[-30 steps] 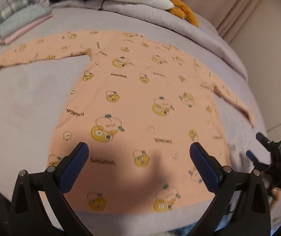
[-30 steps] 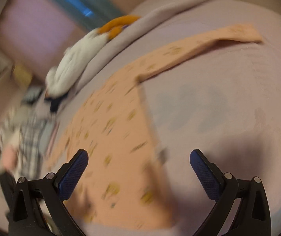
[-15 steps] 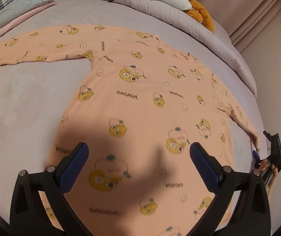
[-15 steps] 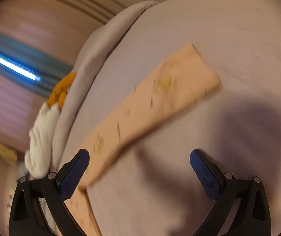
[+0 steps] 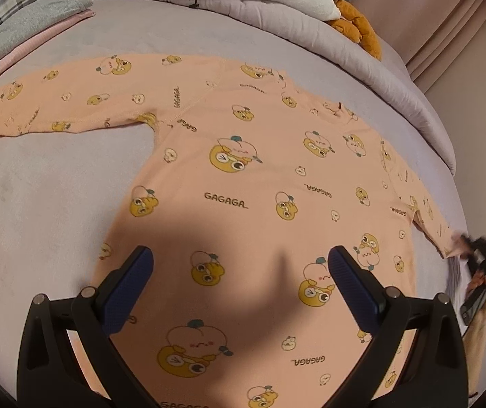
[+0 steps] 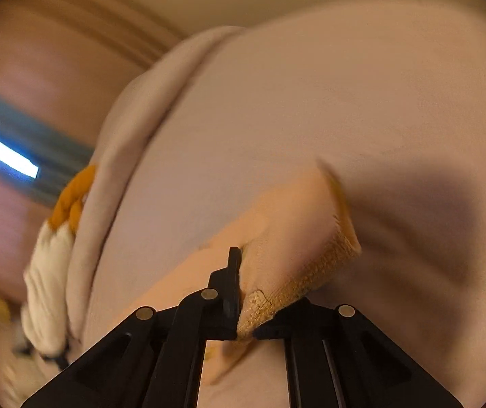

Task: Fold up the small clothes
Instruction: 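Grasp the sleeve cuff nearest the right tool with the right gripper, then fold the held sleeve across the shirt body with the right gripper while the left gripper grasps the other cuff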

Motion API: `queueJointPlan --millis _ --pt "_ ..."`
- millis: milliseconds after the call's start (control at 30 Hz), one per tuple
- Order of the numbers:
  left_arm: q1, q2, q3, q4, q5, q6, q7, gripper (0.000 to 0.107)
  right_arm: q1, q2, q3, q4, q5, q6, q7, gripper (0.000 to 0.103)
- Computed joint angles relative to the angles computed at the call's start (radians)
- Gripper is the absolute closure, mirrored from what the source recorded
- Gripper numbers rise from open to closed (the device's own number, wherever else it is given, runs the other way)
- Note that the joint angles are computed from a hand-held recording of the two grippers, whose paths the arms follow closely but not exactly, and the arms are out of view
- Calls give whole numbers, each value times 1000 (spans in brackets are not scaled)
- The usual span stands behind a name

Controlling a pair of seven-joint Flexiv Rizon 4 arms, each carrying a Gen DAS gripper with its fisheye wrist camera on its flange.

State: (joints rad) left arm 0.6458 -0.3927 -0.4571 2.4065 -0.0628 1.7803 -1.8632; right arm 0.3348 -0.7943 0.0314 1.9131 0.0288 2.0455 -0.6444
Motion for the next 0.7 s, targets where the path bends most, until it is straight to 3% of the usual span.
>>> queueJointPlan --millis 167,333,433,533,700 --pt "125 22 -82 50 61 47 -18 4 239 138 -138 -32 1 -101 -144 98" --pt "287 48 -157 110 167 102 -80 4 454 167 -247 -173 -39 -221 -208 98" --pt "405 44 -218 129 238 111 -111 4 515 121 -246 -283 -127 -285 -190 98" --pt "497 51 -242 158 279 115 -113 4 672 33 -382 -391 -211 -399 -175 98" --pt "593 28 -256 178 308 129 -115 4 720 -121 -357 -589 -386 -599 -194 98"
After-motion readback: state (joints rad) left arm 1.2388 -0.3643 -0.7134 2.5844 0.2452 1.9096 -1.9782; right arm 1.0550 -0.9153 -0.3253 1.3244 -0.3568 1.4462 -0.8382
